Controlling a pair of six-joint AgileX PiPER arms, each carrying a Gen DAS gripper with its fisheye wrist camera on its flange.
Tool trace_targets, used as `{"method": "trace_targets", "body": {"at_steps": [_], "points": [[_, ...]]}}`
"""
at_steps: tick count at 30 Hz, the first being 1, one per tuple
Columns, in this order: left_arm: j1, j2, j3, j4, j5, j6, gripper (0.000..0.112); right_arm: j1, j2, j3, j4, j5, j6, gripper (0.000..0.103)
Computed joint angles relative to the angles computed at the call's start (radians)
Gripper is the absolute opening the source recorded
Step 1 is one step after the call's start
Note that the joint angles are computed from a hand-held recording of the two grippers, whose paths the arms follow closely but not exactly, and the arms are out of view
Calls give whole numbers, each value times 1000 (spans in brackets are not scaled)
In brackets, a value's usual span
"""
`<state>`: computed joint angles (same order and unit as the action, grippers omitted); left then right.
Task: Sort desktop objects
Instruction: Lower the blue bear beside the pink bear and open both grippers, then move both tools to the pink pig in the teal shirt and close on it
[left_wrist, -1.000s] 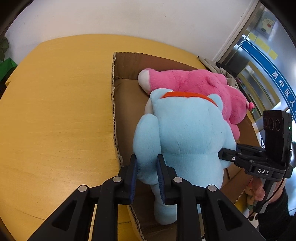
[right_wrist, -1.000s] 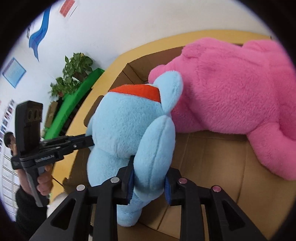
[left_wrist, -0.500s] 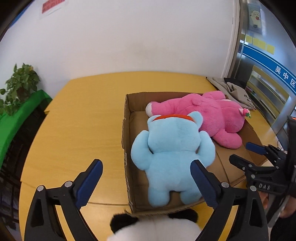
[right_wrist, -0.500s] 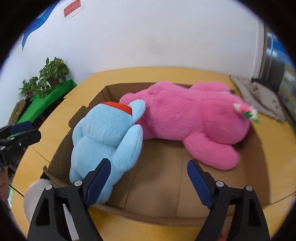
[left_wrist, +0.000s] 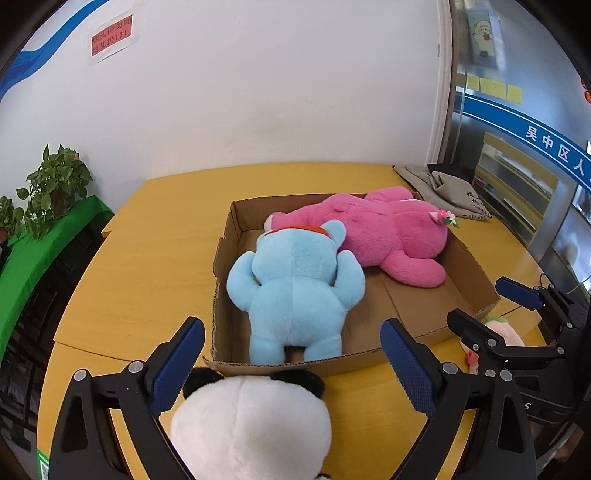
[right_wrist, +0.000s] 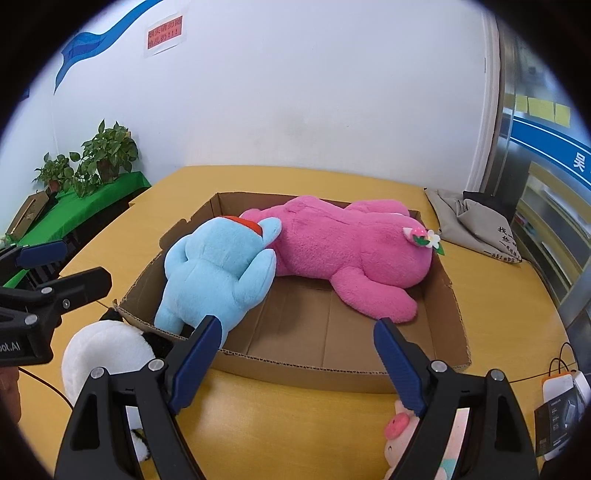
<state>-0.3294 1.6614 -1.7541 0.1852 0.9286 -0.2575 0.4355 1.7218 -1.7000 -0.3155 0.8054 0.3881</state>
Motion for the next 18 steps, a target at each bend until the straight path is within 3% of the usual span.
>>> {"method": "trace_targets", "body": {"at_steps": [18], "points": [[-47, -74, 127, 31, -34, -89, 98, 2, -69, 89, -24, 1, 23, 85]]}}
